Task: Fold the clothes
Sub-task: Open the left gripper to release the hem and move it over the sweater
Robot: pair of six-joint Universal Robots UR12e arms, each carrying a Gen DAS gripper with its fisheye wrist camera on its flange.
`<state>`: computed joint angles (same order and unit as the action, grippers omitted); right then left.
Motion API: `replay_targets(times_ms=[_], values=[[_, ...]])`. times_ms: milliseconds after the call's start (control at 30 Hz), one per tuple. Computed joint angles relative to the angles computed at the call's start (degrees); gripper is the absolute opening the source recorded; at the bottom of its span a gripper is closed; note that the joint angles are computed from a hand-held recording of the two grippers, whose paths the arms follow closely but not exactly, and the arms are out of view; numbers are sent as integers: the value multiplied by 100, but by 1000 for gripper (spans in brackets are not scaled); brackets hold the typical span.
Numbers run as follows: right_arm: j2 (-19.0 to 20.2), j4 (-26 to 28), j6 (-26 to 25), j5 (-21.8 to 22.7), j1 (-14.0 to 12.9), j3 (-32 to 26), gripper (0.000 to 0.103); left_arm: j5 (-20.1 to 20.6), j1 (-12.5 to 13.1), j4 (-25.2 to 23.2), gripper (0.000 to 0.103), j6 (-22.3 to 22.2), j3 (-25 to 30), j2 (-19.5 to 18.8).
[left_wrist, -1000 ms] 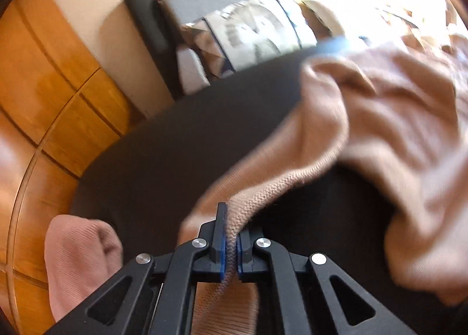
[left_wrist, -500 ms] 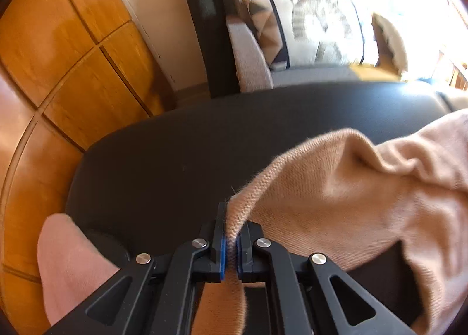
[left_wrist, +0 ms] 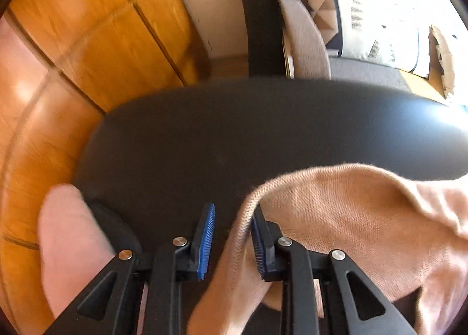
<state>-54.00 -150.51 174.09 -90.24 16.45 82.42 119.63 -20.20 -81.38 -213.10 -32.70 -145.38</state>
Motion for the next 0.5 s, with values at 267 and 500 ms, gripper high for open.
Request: replay_targets(times_ms=[267, 500], values=[[-194, -1180, 653, 640, -312, 281, 72, 753, -616, 1713, 25, 846, -380, 203], [129, 231, 172, 722, -450, -486, 63, -1152, -1045, 1518, 26, 1624, 604, -524]])
